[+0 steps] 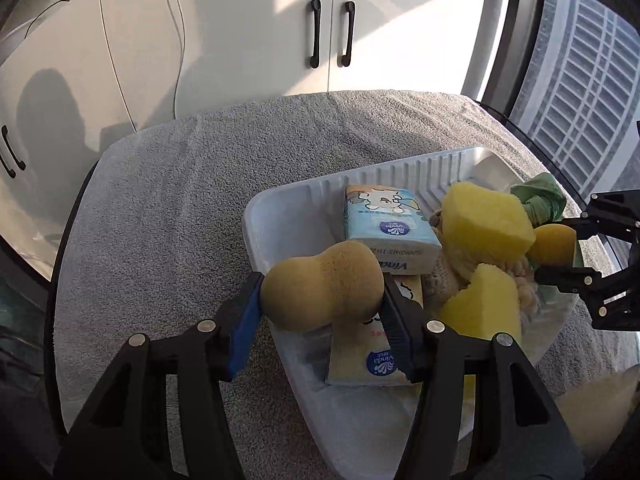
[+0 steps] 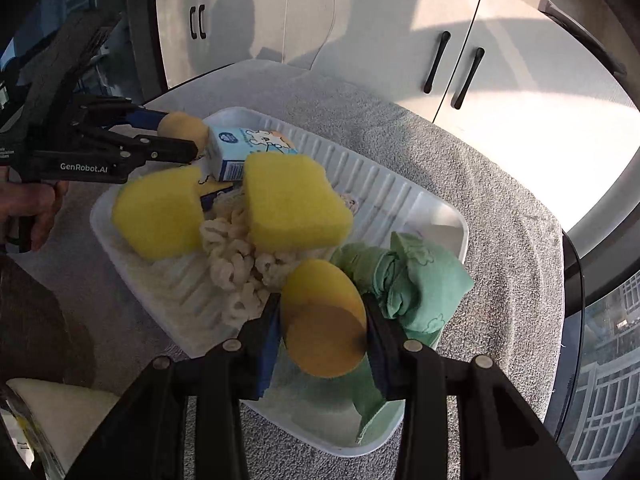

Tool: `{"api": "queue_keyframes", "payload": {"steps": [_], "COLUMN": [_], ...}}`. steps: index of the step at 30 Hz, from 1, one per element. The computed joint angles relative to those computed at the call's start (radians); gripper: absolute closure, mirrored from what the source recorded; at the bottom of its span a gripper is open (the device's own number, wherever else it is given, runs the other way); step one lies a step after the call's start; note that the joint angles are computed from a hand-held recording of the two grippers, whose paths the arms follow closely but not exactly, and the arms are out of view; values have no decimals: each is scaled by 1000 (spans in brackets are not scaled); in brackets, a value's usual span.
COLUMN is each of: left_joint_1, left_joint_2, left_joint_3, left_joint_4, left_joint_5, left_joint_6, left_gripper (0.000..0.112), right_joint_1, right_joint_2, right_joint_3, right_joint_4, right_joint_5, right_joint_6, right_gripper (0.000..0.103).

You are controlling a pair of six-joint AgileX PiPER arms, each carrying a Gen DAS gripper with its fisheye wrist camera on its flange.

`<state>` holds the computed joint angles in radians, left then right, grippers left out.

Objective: Organize soft objects
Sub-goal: 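Carry both tan sponges over the white tray, then open both tools to drop the tan sponges into the tray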

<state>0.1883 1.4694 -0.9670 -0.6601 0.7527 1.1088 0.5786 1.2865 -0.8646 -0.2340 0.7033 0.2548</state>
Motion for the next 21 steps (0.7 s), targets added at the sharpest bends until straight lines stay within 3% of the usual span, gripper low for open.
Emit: {"api": "queue_keyframes", "payload": {"steps": [7,9,16,21], "left_joint_1": [6,7,14,33], "left_joint_2": [-16,-19,-33,-43], "left_joint_3": [15,19,34,30], "left_joint_4": [-5,-9,-17,-25], "left_joint_5": [-9,-11,-20,-8], "left_joint_6": [7,9,13,9], "left_gripper": [53,45,12,9], "right_joint_1": [8,15,42,67], "right_joint_2": [1,-2,-28,-66], "right_joint_3": [11,14,36,50], "right_joint_4": [-15,-28,-106,-181], "right_joint_5": [-13,-13,-20,-12], "right_joint_6": [19,34,126,218], "right_gripper": [59,57,36,28]}}
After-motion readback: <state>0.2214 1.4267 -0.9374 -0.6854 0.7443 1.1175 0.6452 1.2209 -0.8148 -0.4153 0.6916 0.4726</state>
